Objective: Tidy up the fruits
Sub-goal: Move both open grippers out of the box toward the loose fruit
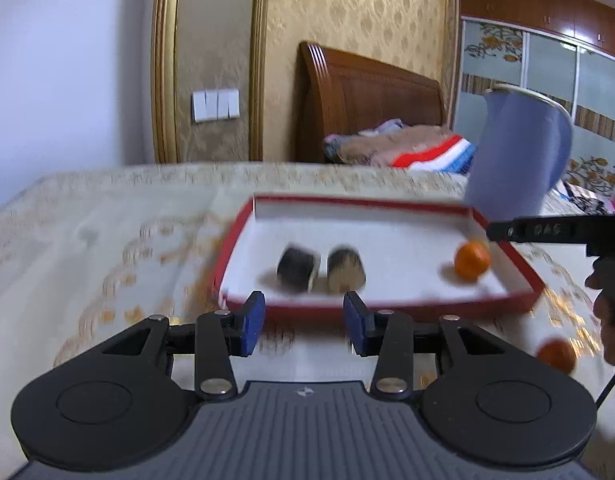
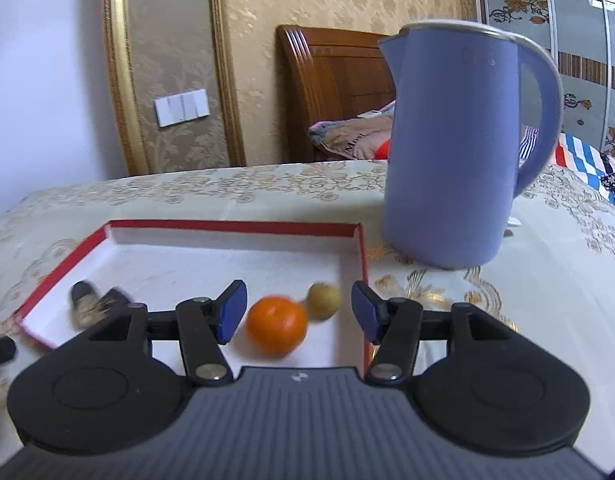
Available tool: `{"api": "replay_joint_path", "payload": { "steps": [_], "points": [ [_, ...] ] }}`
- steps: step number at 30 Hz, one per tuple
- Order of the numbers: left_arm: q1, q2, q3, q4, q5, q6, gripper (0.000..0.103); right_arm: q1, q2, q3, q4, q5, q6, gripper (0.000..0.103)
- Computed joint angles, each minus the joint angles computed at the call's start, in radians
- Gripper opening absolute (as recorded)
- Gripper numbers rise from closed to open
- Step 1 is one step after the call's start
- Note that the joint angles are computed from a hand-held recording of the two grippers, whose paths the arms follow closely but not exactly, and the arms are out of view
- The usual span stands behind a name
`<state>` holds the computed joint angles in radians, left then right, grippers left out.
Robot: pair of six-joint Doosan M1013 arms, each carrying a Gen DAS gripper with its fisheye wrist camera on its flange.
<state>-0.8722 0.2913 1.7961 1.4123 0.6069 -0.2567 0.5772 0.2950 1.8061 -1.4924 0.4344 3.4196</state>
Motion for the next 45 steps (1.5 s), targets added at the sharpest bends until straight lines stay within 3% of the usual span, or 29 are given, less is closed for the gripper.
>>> {"api": "replay_joint_path", "payload": {
  "steps": [5, 8, 10, 14, 18, 23, 25, 34, 37, 45],
  "points": [
    [-0.016, -0.036, 0.060, -0.003, -0.004, -0.029, 0.042, 0.031, -0.061, 0.093, -0.119, -0.026, 0.140, 0.056],
    [-0.036, -0.059, 0.096, 0.031, -0.001, -0.045, 0.042, 0.057, -0.086, 0.155, -0.252, 0.014, 0.288, 0.068],
    [-0.046, -0.068, 0.111, 0.029, -0.006, -0.034, 0.042, 0.073, -0.092, 0.183, -0.296, 0.056, 0.336, 0.070],
    [-0.056, -0.076, 0.132, 0.017, -0.041, -0.012, 0.042, 0.080, -0.095, 0.198, -0.270, 0.043, 0.311, 0.070],
    [-0.080, -0.066, 0.138, 0.028, 0.004, 0.017, 0.043, 0.085, -0.098, 0.207, -0.286, 0.050, 0.334, 0.070],
    [-0.072, -0.073, 0.150, 0.034, -0.033, -0.006, 0.053, 0.084, -0.096, 0.207, -0.275, 0.036, 0.325, 0.070],
    [-0.074, -0.077, 0.158, 0.060, -0.044, -0.028, 0.053, 0.087, -0.096, 0.210, -0.291, 0.051, 0.345, 0.077],
    [-0.075, -0.081, 0.166, 0.074, -0.057, -0.042, 0.055, 0.088, -0.095, 0.208, -0.288, 0.058, 0.349, 0.079],
    [-0.071, -0.092, 0.181, 0.108, -0.086, -0.077, 0.055, 0.088, -0.096, 0.210, -0.291, 0.067, 0.364, 0.086],
    [-0.083, -0.085, 0.169, 0.061, -0.040, -0.043, 0.056, 0.090, -0.095, 0.212, -0.304, 0.073, 0.376, 0.086]
  ]
}}
